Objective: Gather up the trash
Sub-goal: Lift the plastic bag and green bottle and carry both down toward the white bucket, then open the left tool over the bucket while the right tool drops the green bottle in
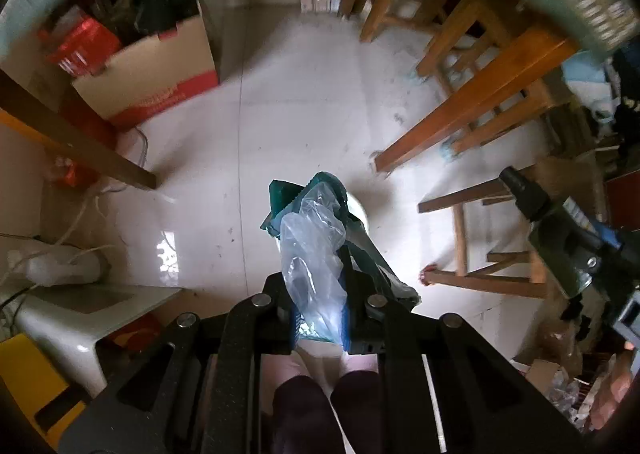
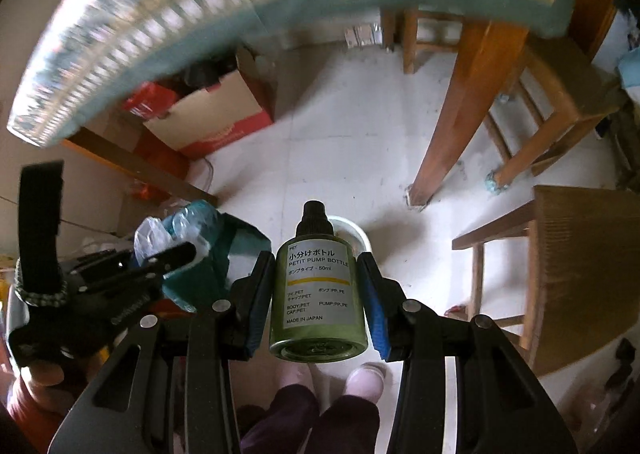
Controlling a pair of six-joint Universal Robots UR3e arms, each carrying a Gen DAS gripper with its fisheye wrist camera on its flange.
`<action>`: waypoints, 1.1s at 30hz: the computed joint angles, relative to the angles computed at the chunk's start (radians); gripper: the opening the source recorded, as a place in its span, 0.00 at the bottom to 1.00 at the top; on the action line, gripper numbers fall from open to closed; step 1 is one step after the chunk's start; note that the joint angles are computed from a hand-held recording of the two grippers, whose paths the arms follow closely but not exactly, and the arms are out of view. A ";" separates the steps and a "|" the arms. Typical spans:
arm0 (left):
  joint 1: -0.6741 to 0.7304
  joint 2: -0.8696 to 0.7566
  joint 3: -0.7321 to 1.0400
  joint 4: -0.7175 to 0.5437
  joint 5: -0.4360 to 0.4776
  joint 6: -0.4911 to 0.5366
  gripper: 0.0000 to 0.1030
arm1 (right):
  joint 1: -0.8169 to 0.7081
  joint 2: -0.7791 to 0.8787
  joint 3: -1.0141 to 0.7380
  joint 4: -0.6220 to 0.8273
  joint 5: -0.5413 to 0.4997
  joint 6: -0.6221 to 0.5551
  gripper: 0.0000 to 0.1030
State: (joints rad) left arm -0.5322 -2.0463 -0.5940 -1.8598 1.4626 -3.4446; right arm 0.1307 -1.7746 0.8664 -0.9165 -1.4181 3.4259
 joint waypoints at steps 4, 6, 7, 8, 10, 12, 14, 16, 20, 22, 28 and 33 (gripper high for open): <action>0.007 0.031 -0.302 0.236 -0.015 0.002 0.14 | -0.030 -0.126 0.384 -0.215 0.034 -0.029 0.38; 0.008 0.016 -0.366 0.304 -0.025 0.006 0.14 | -0.028 -0.163 0.522 -0.308 0.035 -0.026 0.38; 0.007 0.005 -0.406 0.348 -0.026 0.008 0.14 | -0.017 -0.163 0.556 -0.340 0.031 -0.018 0.38; 0.005 -0.004 -0.432 0.376 -0.028 0.009 0.14 | -0.014 -0.174 0.617 -0.386 0.032 -0.017 0.38; 0.003 -0.024 -0.489 0.446 -0.035 0.008 0.14 | -0.024 -0.182 0.676 -0.432 0.050 -0.023 0.38; 0.001 -0.050 -0.513 0.495 -0.042 0.003 0.20 | -0.047 -0.196 0.747 -0.483 0.084 -0.045 0.38; 0.005 -0.088 -0.509 0.499 -0.054 -0.007 0.42 | -0.063 -0.198 0.795 -0.511 0.116 -0.062 0.38; 0.010 -0.108 -0.534 0.524 -0.067 -0.028 0.47 | -0.080 -0.170 0.828 -0.502 0.160 -0.096 0.39; 0.017 -0.119 -0.551 0.519 -0.071 -0.051 0.47 | -0.112 -0.181 0.871 -0.474 0.171 -0.108 0.43; 0.027 -0.088 -0.586 0.532 -0.078 -0.056 0.47 | -0.122 -0.191 0.853 -0.436 0.177 -0.122 0.45; 0.018 -0.065 -0.503 0.434 -0.053 -0.045 0.47 | -0.109 -0.163 0.733 -0.355 0.148 -0.134 0.50; 0.007 -0.063 -0.292 0.259 -0.032 -0.039 0.47 | -0.091 -0.096 0.529 -0.240 0.139 -0.126 0.50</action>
State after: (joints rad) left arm -0.5255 -2.1095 -0.8855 -1.6008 1.4304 -3.4839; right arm 0.0393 -1.8706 1.3955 -1.1561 -1.2790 3.3001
